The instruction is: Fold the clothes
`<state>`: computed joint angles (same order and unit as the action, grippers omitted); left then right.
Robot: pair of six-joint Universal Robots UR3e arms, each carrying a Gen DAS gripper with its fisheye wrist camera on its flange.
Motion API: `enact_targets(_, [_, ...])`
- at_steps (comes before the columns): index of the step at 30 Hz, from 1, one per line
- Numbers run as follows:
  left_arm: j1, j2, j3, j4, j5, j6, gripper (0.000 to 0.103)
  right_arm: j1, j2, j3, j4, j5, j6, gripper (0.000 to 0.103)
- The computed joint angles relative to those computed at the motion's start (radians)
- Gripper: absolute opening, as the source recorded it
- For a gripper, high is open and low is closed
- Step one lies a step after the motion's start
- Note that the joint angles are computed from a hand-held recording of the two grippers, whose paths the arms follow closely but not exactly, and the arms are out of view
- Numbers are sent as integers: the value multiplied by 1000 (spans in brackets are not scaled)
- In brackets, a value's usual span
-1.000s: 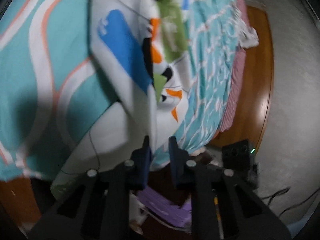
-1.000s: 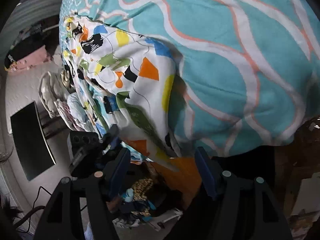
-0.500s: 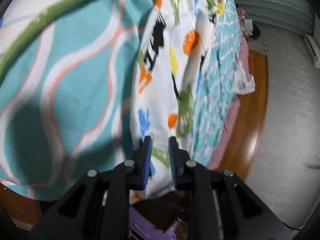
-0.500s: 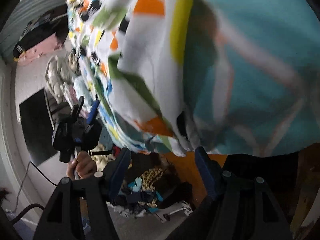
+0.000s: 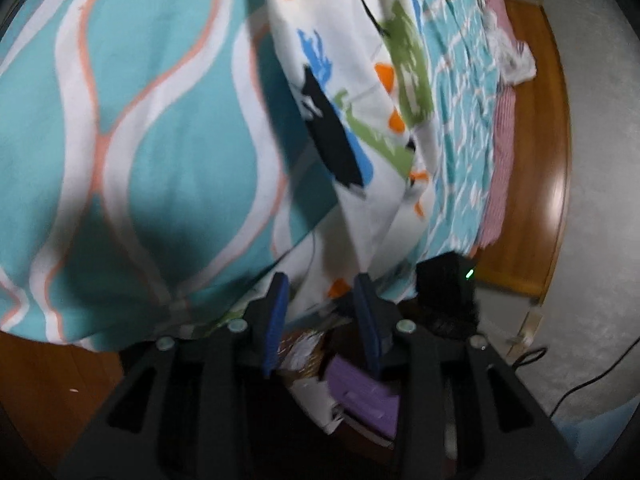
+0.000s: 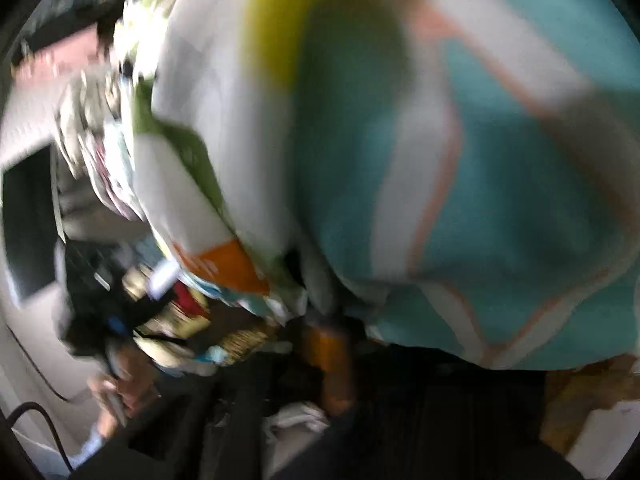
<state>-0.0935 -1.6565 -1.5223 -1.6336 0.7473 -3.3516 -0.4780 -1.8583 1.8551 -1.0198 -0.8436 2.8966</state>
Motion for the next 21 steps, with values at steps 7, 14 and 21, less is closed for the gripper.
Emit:
enact_targets(7, [-42, -44, 42, 117, 12, -77, 72, -132, -78, -156, 343, 45, -126, 3])
enact_targets(14, [-72, -50, -24, 230, -47, -152, 75, -141, 57, -505, 591, 36, -219, 3])
enact_targets(21, [-125, -127, -97, 477, -83, -313, 75, -333, 31, -609, 821, -243, -356, 3])
